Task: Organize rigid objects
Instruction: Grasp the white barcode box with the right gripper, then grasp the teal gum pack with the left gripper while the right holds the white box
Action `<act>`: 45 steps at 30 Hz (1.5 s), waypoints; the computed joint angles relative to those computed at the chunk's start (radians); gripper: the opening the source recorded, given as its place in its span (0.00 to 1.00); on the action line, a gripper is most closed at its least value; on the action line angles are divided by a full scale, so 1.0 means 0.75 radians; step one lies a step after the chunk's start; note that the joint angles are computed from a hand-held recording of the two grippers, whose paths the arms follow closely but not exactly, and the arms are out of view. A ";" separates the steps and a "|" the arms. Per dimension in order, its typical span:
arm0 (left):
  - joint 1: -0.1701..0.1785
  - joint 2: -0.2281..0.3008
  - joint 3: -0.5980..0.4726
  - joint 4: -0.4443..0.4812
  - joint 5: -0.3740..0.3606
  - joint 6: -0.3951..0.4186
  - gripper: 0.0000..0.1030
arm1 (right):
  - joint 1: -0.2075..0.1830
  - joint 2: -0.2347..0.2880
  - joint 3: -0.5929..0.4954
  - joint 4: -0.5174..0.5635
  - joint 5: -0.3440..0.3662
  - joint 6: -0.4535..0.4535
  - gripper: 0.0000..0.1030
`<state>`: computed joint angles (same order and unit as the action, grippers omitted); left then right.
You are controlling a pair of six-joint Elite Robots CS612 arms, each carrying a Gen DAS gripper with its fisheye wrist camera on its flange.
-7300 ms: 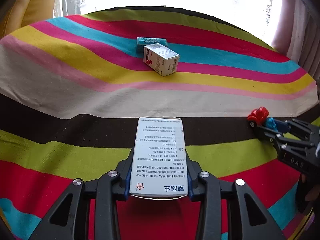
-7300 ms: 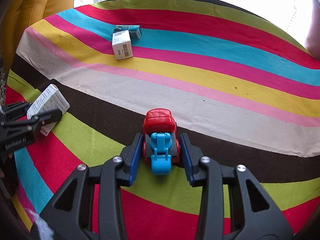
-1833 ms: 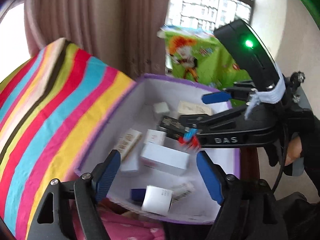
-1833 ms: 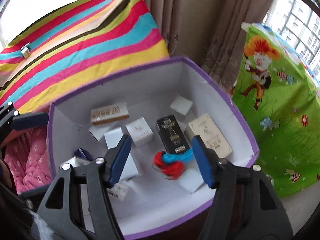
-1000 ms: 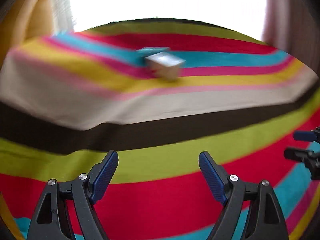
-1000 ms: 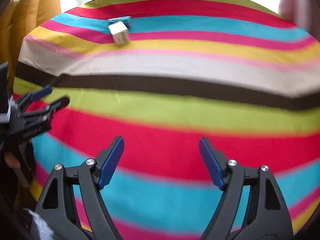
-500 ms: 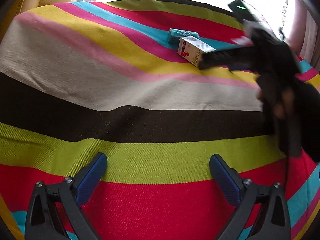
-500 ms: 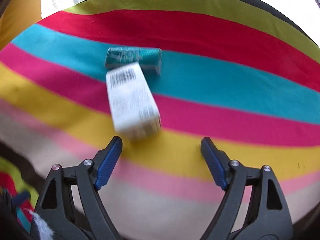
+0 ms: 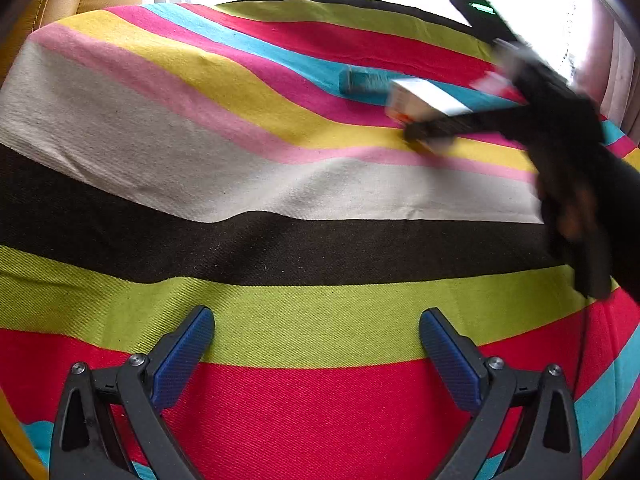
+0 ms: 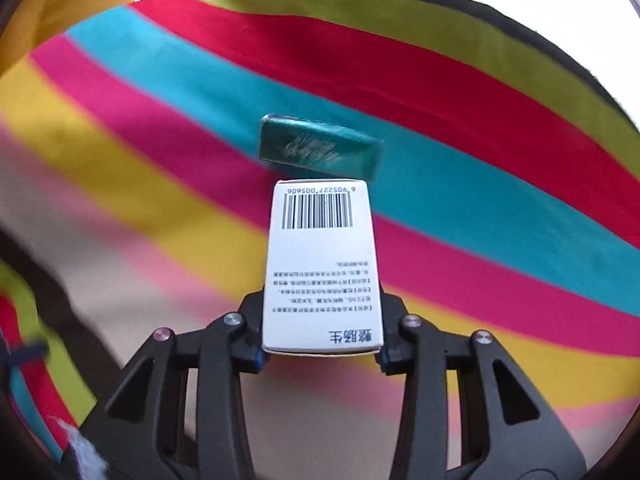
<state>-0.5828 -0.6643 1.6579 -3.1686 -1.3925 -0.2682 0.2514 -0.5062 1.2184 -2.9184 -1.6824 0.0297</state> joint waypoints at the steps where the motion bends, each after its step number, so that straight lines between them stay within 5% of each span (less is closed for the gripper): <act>1: 0.001 -0.001 0.002 -0.001 0.000 0.000 1.00 | 0.006 -0.032 0.066 -0.034 -0.035 -0.016 0.42; 8: 0.004 0.002 -0.002 0.000 0.005 -0.007 1.00 | -0.007 -0.227 0.507 -0.297 -0.173 0.180 0.42; 16: 0.001 0.000 -0.003 0.008 0.016 -0.017 1.00 | -0.027 -0.229 0.560 -0.344 -0.214 0.430 0.42; 27: -0.004 0.006 -0.016 0.020 0.012 -0.007 1.00 | -0.037 -0.234 0.596 -0.363 -0.222 0.421 0.43; 31: 0.004 0.024 -0.102 0.121 -0.066 0.164 1.00 | -0.043 -0.249 0.630 -0.383 -0.217 0.417 0.43; 36: 0.000 0.102 -0.286 0.171 -0.120 0.685 1.00 | -0.042 -0.245 0.617 -0.375 -0.218 0.417 0.43; 38: 0.003 0.136 -0.370 0.218 -0.124 0.800 1.00 | -0.042 -0.244 0.616 -0.375 -0.217 0.418 0.43; 42: 0.013 0.203 -0.534 0.328 -0.127 0.845 1.00 | -0.042 -0.243 0.614 -0.373 -0.216 0.418 0.43; 45: 0.023 0.243 -0.638 0.426 -0.201 0.783 0.98 | -0.042 -0.242 0.611 -0.371 -0.218 0.417 0.43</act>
